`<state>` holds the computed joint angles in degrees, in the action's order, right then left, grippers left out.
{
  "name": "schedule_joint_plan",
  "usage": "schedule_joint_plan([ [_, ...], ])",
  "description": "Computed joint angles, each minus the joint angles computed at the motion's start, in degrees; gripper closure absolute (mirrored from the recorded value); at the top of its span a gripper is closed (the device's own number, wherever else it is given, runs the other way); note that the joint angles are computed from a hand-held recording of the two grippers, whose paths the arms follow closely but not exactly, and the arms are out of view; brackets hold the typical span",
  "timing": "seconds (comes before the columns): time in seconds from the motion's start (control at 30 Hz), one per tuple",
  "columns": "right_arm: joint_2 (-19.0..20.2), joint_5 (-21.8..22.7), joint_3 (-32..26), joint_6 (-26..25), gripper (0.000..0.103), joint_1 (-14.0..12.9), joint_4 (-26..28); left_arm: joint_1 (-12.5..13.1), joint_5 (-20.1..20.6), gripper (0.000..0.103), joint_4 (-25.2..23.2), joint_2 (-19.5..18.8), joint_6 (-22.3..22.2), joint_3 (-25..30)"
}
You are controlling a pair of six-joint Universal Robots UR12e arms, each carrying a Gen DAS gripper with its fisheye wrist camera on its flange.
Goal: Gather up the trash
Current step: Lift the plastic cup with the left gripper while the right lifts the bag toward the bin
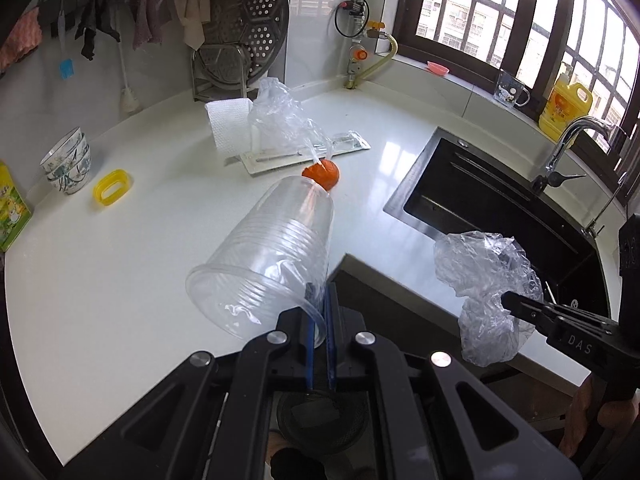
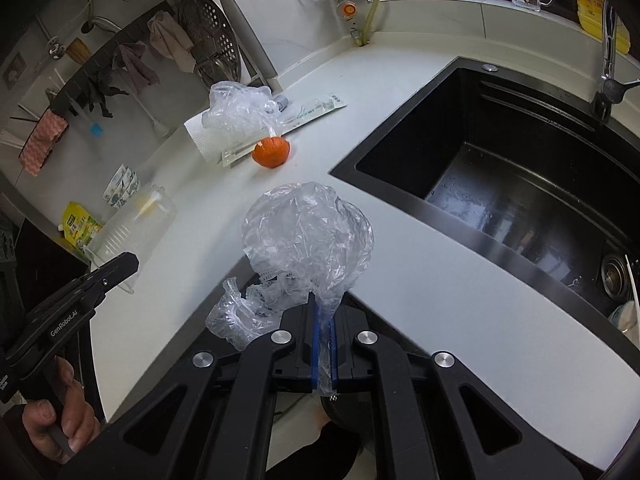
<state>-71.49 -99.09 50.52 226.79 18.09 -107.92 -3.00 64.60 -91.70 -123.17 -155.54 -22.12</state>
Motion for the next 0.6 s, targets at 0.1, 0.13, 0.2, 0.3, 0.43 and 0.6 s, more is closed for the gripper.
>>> schedule_joint_plan([
  [0.1, -3.29, 2.46, 5.69, -1.72, 0.099, 0.01, -2.42, -0.77, 1.99, 0.098, 4.49, 5.83, -1.53, -10.5],
  [0.13, -4.33, 3.15, 7.52, -2.06, 0.099, 0.05, -2.99, -0.91, 2.14, 0.098, 4.75, 7.22, -1.85, -12.9],
  [0.2, -5.99, 4.7, 10.55, -1.97, 0.099, 0.02, -3.62, -1.4, 3.82, 0.098, 5.85, 9.65, -1.94, -17.22],
  [0.3, -7.58, 6.38, 13.84, -1.5, 0.099, 0.17, -4.03, -2.01, 5.85, 0.098, 7.35, 12.47, -1.08, -22.39],
  [0.43, -8.35, 8.22, 17.0, -0.39, 0.099, 0.76, -4.33, -2.67, 8.5, 0.098, 7.91, 14.59, 0.01, -27.18],
  [0.6, -8.57, 8.07, 21.39, 1.49, 0.099, 1.77, -6.06, -2.76, 9.86, 0.098, 9.03, 15.81, 1.67, -32.49],
])
